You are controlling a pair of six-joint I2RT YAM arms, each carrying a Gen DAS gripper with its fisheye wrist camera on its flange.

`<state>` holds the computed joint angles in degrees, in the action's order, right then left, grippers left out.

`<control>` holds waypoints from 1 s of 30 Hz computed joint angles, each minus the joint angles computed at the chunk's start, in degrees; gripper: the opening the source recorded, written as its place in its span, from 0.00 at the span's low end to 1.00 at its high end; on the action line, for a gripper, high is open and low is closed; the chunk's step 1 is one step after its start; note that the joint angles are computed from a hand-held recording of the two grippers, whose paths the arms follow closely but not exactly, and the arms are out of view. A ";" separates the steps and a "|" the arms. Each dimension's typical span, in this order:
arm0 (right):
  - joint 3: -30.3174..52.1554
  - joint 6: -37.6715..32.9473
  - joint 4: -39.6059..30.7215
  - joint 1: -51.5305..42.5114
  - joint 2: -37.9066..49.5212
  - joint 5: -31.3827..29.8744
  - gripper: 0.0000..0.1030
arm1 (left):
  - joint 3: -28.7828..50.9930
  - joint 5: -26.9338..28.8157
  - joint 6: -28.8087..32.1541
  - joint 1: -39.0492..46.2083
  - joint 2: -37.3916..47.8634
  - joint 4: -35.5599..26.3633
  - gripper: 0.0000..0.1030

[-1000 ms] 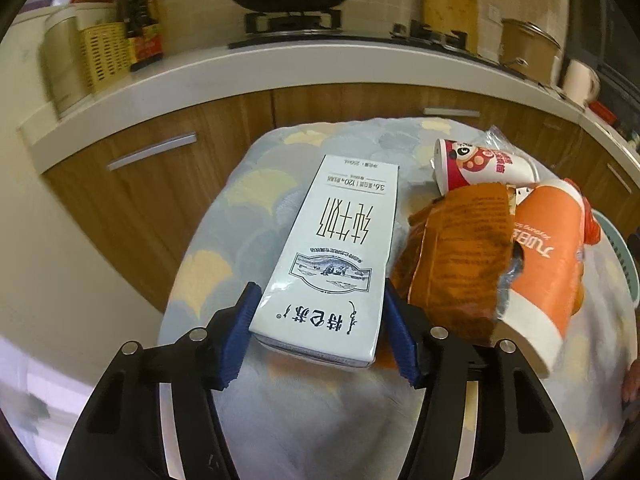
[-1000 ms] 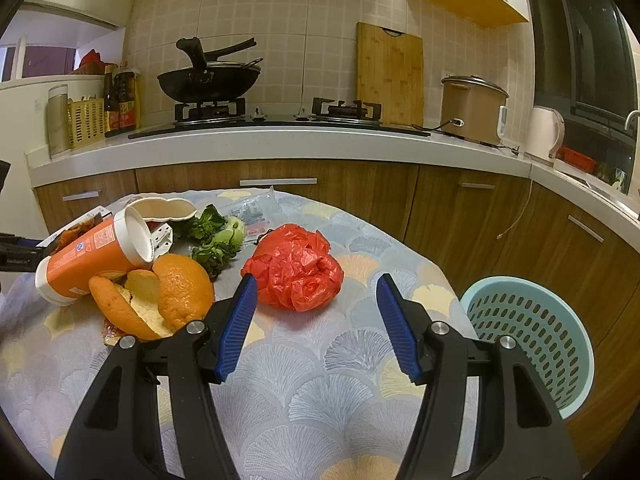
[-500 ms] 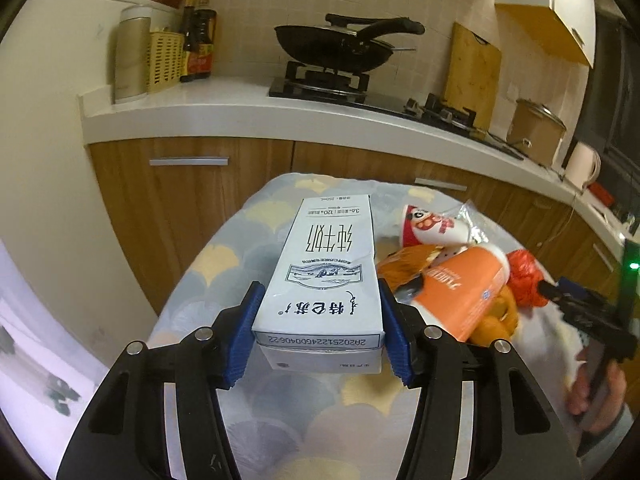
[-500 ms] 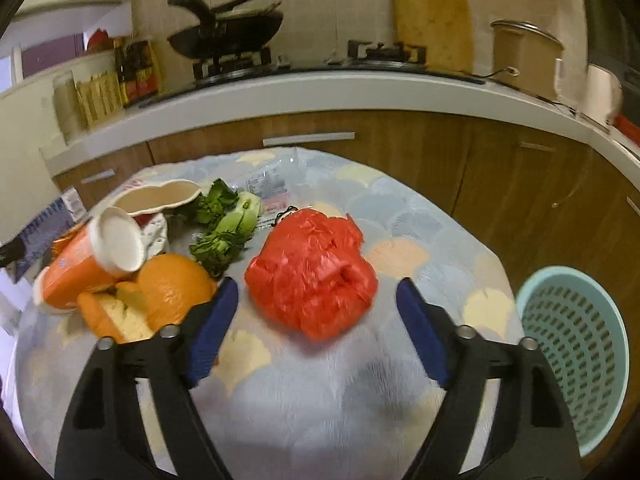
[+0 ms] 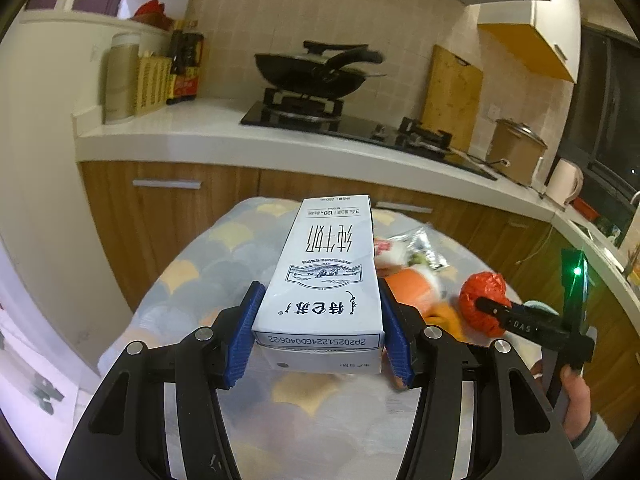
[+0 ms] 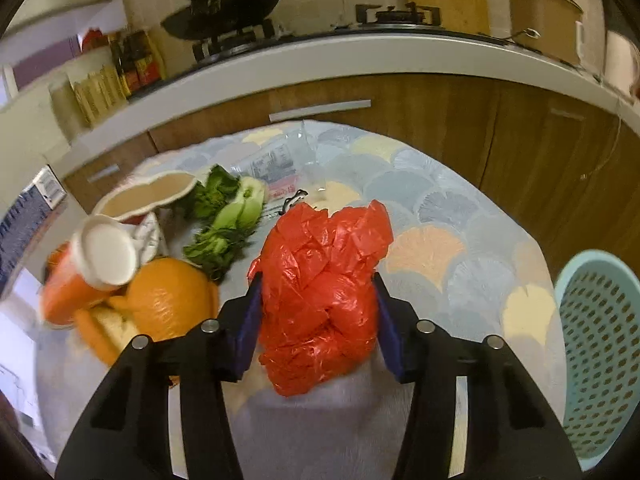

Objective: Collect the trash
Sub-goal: 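Carry the milk carton and red bag with both tools over the blue basket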

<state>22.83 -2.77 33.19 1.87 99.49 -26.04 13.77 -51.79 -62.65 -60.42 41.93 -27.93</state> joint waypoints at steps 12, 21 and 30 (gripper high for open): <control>-2.07 -21.20 -24.92 -41.27 -16.46 -24.72 0.46 | 16.21 -7.40 -3.33 -16.58 29.60 11.43 0.52; 9.72 -28.77 -28.91 -59.25 -2.42 -28.65 0.46 | 30.24 2.03 15.97 -13.26 50.67 33.43 0.52; 20.23 -26.58 -26.19 -61.83 13.71 -23.77 0.46 | 54.09 15.20 27.48 -8.43 75.42 37.49 0.52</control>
